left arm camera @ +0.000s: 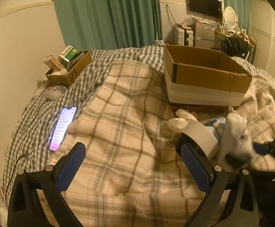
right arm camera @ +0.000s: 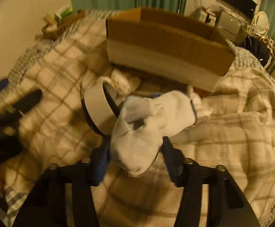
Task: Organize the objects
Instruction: 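Grasp the white sock with the right gripper while the left grasps the tape roll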
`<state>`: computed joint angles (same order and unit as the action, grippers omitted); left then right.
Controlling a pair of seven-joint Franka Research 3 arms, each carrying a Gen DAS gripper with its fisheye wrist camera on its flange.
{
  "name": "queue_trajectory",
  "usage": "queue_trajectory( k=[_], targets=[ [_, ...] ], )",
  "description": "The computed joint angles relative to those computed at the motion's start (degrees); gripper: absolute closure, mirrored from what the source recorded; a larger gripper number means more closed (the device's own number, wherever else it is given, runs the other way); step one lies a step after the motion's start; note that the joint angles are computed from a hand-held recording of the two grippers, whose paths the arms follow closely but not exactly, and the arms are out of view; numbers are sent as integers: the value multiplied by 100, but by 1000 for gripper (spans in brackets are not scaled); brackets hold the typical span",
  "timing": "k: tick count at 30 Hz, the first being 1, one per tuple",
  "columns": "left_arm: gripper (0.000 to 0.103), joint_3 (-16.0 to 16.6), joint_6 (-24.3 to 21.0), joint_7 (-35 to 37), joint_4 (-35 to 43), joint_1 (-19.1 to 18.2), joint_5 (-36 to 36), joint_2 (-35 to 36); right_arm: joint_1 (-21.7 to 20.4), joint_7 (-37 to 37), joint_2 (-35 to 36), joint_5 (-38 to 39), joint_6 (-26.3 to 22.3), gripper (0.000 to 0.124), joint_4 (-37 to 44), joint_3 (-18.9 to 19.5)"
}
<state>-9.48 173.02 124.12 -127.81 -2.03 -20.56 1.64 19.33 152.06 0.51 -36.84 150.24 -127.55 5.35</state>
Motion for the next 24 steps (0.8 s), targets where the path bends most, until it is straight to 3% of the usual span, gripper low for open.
queue_trajectory(
  k=[3,5,7,10,12,16,21,24],
  targets=[
    [0,-26,-119,-21,-48,-47,115,-43,-110,423,-552,-356,132,81,-370,45],
    [0,-53,-235,101,-48,-108,14,-65,-246,550,-843,-582,-271,81,-431,203],
    [0,-130,-325,617,-26,-212,-440,-66,-373,663,-1056,-799,-700,81,-460,354],
    [0,-201,-821,1376,211,-316,-747,90,-548,782,-1327,-814,-667,81,-636,397],
    [0,-220,-1252,1597,421,-332,-388,285,-657,696,-1411,-633,-491,81,-747,374],
    [0,-247,-1006,1579,500,-362,684,559,-812,475,-1274,-303,-461,81,-797,417],
    [0,-474,-782,1708,698,-247,1120,899,-867,259,-1118,-55,-133,81,-831,368],
    [7,-749,-1092,1903,931,-31,937,1089,-907,264,-1102,-40,-100,81,-846,372]
  ],
)
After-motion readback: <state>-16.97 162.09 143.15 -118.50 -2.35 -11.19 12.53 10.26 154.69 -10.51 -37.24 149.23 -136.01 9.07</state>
